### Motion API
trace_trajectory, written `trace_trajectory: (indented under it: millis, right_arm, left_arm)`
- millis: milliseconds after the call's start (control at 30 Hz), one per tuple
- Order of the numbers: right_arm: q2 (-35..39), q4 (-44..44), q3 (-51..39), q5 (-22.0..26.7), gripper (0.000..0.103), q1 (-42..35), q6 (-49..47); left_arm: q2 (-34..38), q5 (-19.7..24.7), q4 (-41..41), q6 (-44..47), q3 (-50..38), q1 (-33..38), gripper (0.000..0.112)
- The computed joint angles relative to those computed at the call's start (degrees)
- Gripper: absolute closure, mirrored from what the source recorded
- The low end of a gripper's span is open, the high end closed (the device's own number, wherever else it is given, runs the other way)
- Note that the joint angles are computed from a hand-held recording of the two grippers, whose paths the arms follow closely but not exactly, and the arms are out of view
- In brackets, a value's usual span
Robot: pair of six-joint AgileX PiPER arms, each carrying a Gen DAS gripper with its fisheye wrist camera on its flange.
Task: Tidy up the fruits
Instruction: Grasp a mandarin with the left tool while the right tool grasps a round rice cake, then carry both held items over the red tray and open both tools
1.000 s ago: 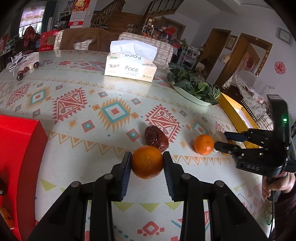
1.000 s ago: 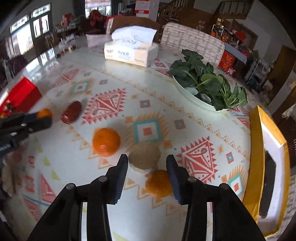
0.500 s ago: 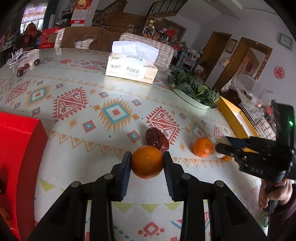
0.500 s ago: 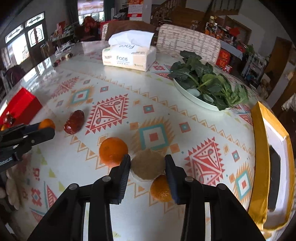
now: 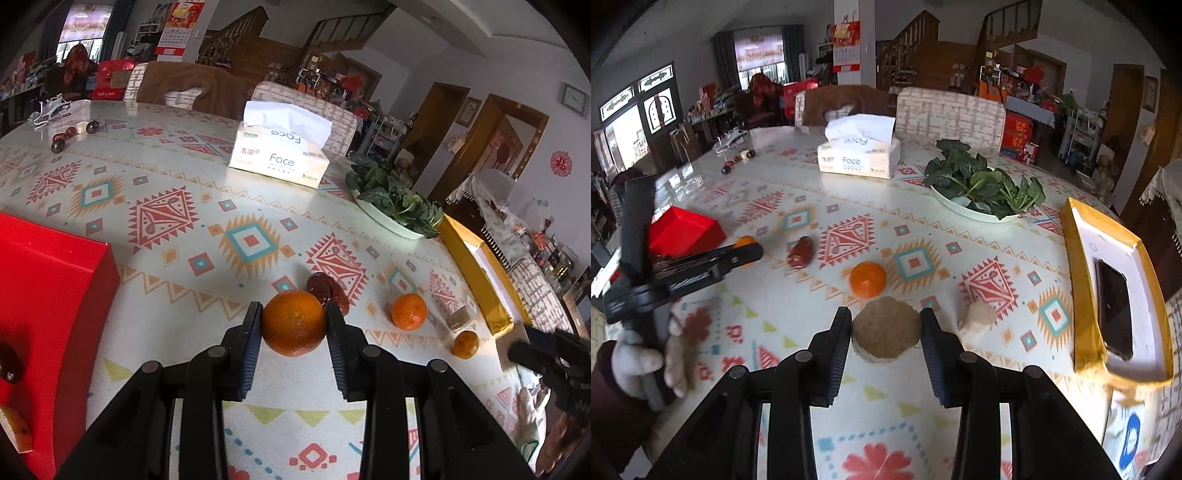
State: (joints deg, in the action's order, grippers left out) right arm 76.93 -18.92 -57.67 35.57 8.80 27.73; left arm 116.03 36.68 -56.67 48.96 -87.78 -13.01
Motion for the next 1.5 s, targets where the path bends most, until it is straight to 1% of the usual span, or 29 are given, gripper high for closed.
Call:
trace_trajectory:
  millis: [100,233,333,400,567,667,800,933,1033,1133,1233,1433,1500]
  right_arm:
    - [-3.40,-1.08,2.74,-0.02,0.062,2.16,3.42]
    - [-5.58,-4.79,4.77,0.99,0.062,6.24,9.45]
    - [-5.79,-5.73,4.60,1.68,0.062,8.46,11.48]
    - [-5.33,-4.49,3.90,1.21,0.062,9.07,11.18]
    - [-1.93,-5.56,1.17,-0.46,0.062,13.21,14.73]
    - [1.52,-5.22,-1.26,-2.49,0.062,15.71,16.05]
    - [8.08,1.60,-6.50,-6.30,0.062,17.46,12.20]
    - [16.12,7.20,-14.45,-7.35,0.062,19.94,7.81]
    - [21.64,10.62,-21.03,-6.77,0.062,22.06,5.26]
    - [26.67,13.21,-27.42,-5.60,0.062,23.60,2.89]
    - [31.59,13.60,-34.19,-3.18,0.062,24.90,2.14]
    - [41.34,18.96,-47.10,1.21,0.062,24.20,-1.52]
    - [44.27,19.43,-51.12,2.93,0.062,23.82,-1.15]
  left_arm:
    - [-0.80,-0.92,-0.01,0.72,0.75,-0.52,0.079]
    - [-3.41,-1.21,0.11,1.81,3.25,-1.05,0.079]
    - [-7.82,-0.66,-1.28,4.91,8.30,-0.25,0.079]
    - [-10.83,-0.29,-1.89,6.55,11.39,1.03,0.079]
    - [-17.32,-0.19,-0.83,6.09,17.49,6.77,0.079]
    - [-19.31,-0.27,1.16,4.50,19.10,11.11,0.079]
    - [-20.68,-3.11,5.41,2.07,20.00,16.72,0.079]
    - [-20.45,-6.78,9.31,0.87,19.60,21.18,0.079]
    - [-19.14,-8.87,13.48,-2.00,18.35,23.28,0.079]
    - [-17.59,-10.03,17.15,-4.81,16.91,25.01,0.079]
    - [-15.99,-9.85,19.15,-6.50,15.46,25.83,0.079]
    - [-14.25,-10.42,21.25,-7.83,14.56,25.27,0.079]
    - [-13.49,-10.04,21.46,-8.36,14.05,25.30,0.079]
